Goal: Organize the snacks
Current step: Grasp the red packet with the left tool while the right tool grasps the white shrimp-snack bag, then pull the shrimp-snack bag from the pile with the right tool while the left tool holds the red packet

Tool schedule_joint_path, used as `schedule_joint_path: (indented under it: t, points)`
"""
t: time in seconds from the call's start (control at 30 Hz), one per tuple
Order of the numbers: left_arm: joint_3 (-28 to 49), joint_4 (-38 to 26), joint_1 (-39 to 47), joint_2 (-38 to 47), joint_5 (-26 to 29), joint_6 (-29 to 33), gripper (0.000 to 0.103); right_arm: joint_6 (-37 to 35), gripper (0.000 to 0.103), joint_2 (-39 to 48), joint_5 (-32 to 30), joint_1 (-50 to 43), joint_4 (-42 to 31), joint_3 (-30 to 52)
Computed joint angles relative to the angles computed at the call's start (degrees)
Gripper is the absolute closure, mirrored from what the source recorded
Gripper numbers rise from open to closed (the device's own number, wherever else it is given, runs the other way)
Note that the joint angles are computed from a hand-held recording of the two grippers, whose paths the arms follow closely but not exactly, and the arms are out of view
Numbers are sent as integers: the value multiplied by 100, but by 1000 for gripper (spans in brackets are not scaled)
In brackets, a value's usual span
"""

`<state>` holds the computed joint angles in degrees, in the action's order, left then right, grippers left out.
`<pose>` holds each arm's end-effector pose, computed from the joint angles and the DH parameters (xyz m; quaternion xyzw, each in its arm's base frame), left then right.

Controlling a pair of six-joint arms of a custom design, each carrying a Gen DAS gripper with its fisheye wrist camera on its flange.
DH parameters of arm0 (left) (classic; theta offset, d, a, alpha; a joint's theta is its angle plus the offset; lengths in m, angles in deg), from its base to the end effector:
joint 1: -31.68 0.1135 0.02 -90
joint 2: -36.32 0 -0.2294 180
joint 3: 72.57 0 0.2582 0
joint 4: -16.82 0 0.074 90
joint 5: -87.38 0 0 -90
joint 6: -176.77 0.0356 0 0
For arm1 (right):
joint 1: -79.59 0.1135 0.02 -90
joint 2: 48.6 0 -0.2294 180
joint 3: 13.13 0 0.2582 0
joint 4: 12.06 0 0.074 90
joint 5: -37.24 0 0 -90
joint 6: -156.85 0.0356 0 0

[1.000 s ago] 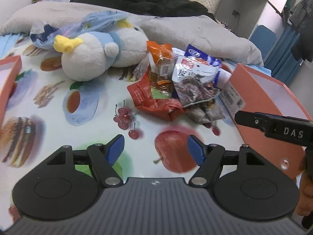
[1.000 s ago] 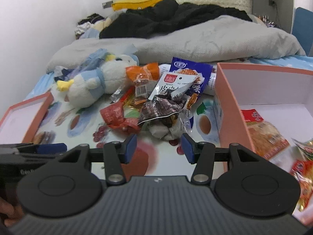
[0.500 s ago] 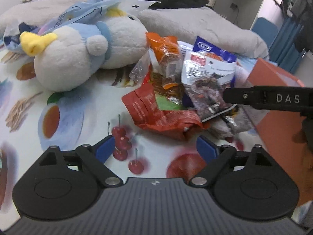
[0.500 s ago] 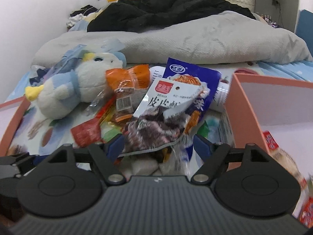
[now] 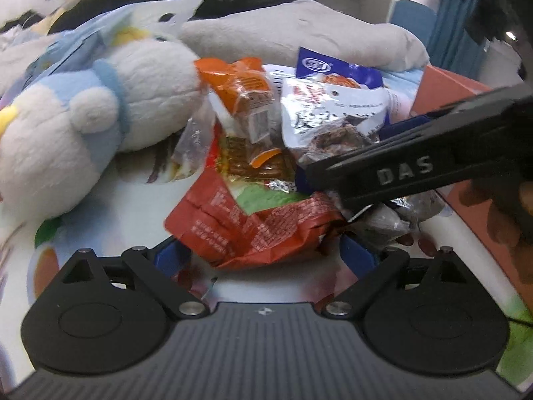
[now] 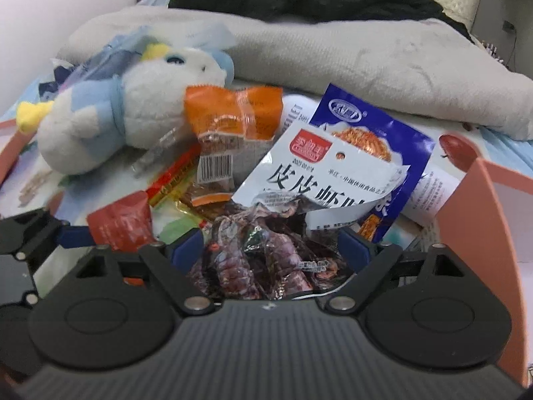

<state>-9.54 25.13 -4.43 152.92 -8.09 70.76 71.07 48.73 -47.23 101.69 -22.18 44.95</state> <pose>0.2872 -0.2053 0.0331 0.1433 0.9127 -0.1274 0.3609 0.2982 0.1174 0.0946 -0.1290 0.9279 0.0349 0.3480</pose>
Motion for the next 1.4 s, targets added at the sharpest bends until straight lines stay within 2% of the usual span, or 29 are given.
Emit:
schedule_joint_path:
  t: [0.1, 0.23, 0.33, 0.67, 0.97, 1.2, 1.4]
  points:
    - [34, 110, -60, 60, 16, 82, 11, 81, 13, 60, -144, -88, 84, -10]
    - [53, 207, -95, 113, -45, 39, 18, 205, 35, -65, -254, -154, 170, -155]
    - [16, 268, -115, 98, -78, 37, 21, 235, 43, -230, -198, -116, 173, -267]
    - [-530, 193, -140, -433, -165, -308, 23, 372, 44, -1248, -215, -173, -26, -727]
    - [-1511, -61, -420, -1528, -489, -1014, 23, 501, 44, -2450, -80, 131, -602, -1405]
    - [-2093, -792, -672, -2706, -609, -1663, 23, 842, 44, -3667, -28, 375, -1377, -1933]
    - [-2152, -1991, -1122, -3626, -1128, -2299, 23, 1112, 44, -4816, 196, 709, -2217, -2301]
